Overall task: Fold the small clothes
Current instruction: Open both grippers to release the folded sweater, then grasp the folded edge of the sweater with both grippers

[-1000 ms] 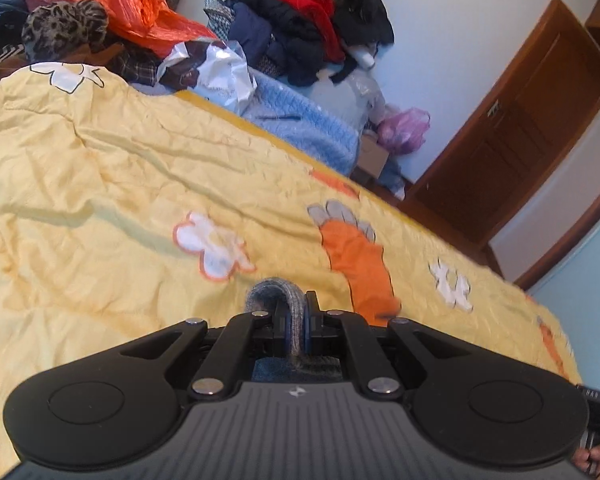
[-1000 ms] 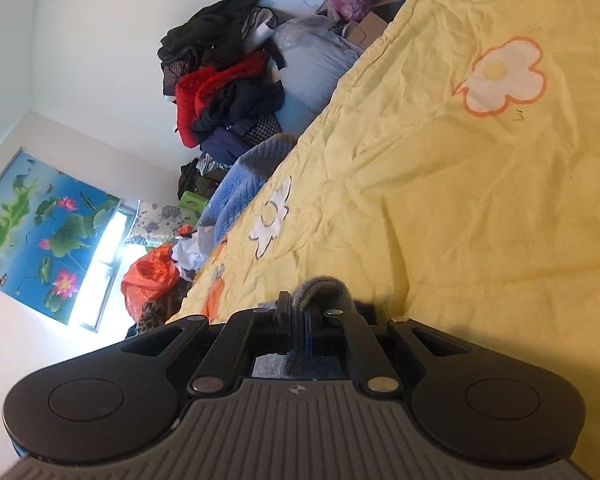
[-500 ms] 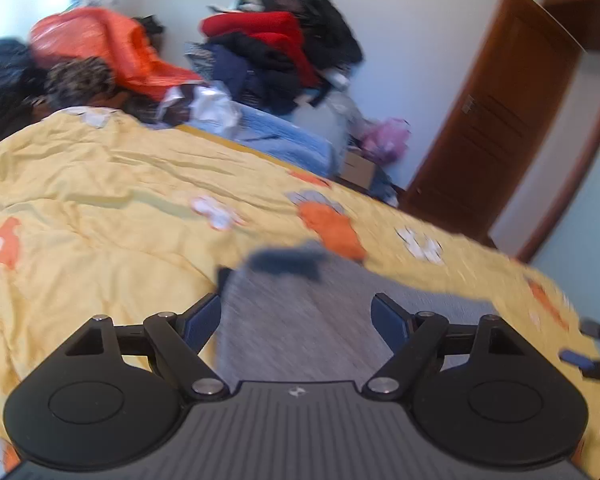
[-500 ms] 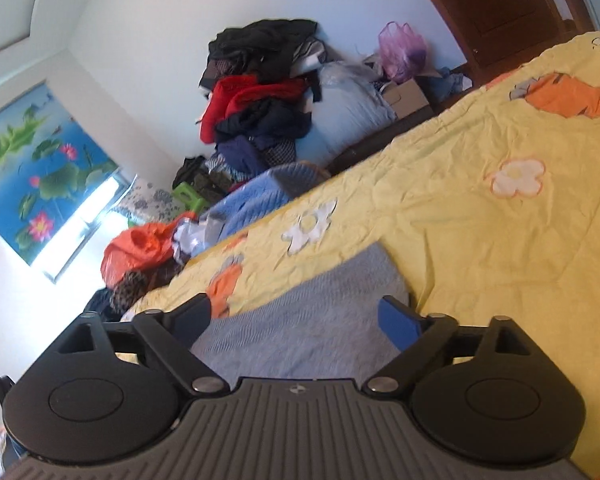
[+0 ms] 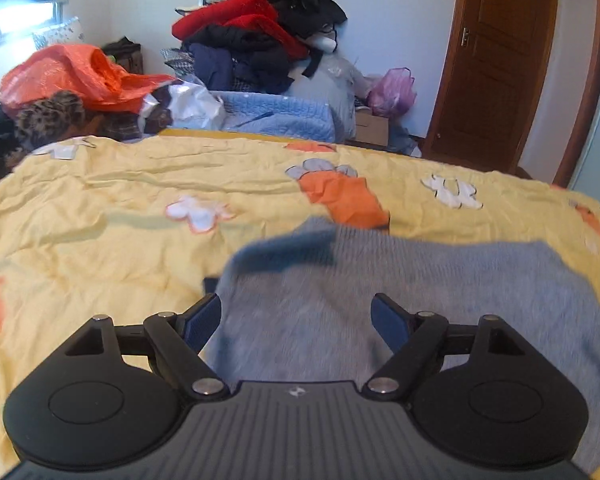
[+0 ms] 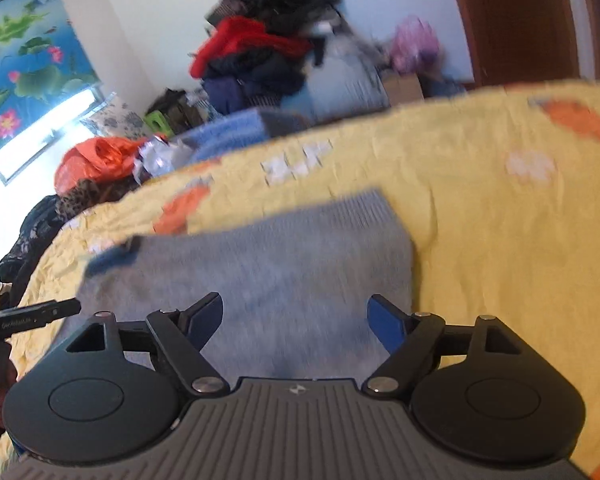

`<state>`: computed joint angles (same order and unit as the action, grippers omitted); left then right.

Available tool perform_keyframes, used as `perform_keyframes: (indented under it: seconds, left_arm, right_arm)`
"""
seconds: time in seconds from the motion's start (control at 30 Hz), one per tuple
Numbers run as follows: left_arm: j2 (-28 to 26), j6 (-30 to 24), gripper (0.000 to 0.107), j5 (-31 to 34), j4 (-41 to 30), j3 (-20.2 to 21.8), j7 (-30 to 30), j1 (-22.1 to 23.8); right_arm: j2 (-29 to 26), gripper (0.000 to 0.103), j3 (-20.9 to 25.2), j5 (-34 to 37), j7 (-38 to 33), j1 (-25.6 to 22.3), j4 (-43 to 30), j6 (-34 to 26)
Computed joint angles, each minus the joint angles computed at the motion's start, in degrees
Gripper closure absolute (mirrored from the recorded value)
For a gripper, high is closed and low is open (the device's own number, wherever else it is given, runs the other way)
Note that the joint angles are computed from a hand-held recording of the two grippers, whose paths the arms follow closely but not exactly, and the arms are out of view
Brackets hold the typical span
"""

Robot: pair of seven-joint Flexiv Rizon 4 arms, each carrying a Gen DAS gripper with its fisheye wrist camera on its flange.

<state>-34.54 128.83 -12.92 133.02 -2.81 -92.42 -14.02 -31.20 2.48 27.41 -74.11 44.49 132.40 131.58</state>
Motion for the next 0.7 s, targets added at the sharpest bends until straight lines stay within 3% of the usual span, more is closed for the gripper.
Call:
perform_keyframes:
  seconds: [0.1,0.2,0.27,0.3,0.33,0.4,0.5,0.53,0.6,0.7]
  left_arm:
    - [-2.51,-7.38,0.024,0.13,-6.67,-1.17,1.31,1.53]
    - [-5.54,-12.07,0.024,-2.91,-12.17,0.94,2.81,-0.03]
    - [-7.46,-14.54,0.024,-10.42,-14.70,5.68,5.46,-5.01]
    - [-8.12,-16.06,0.022,-12.31,-15.53,7.65,5.10,-6.31]
    - [-8.53,-14.65,0.022,-10.46,-15.55,8.54,2.20,-6.01]
    - [-7.57,-13.44,0.023,-11.35,-14.04,6.45,1.83,-4.00]
    - [-5.13,-6.52,0.023,-13.84,-8.80,6.74,2.04,-5.96]
    - [-3.46,-2.99,0.023,-9.99,-5.78,5.91,-1.16,-4.48]
    - [-0.07,4.14,0.023,-3.36,1.49,1.90,-6.57,0.75]
    - [2.16,15.02,0.023,7.13,12.54,-2.32,-20.09,8.36]
  right_arm:
    - [-1.50,0.017,0.33,-5.66,1.25,-3.54,-4.30,-3.43]
    - [-4.03,0.017,-3.69,-6.06,2.68,-2.50,-9.01,-10.49]
    - [-5.92,0.018,-5.29,-6.64,4.87,-2.60,-10.46,-13.53]
    - [-7.34,0.020,-4.63,-7.68,5.62,-3.76,-10.43,-11.50]
    - [-8.52,0.020,-3.32,-9.05,6.00,-5.35,-10.05,-8.33]
    - [-9.58,0.020,-1.68,-10.75,6.68,-7.05,-9.25,-5.03]
    - [-6.80,0.021,-5.67,-6.44,6.02,-1.76,-7.84,-7.78]
    - [-5.32,0.021,-5.73,-4.81,6.49,-0.71,-6.54,-6.87]
    - [-3.12,0.020,-1.37,-4.14,7.60,-2.16,-1.93,1.22]
    - [-1.48,0.011,6.89,-3.40,10.97,-4.50,7.10,14.70]
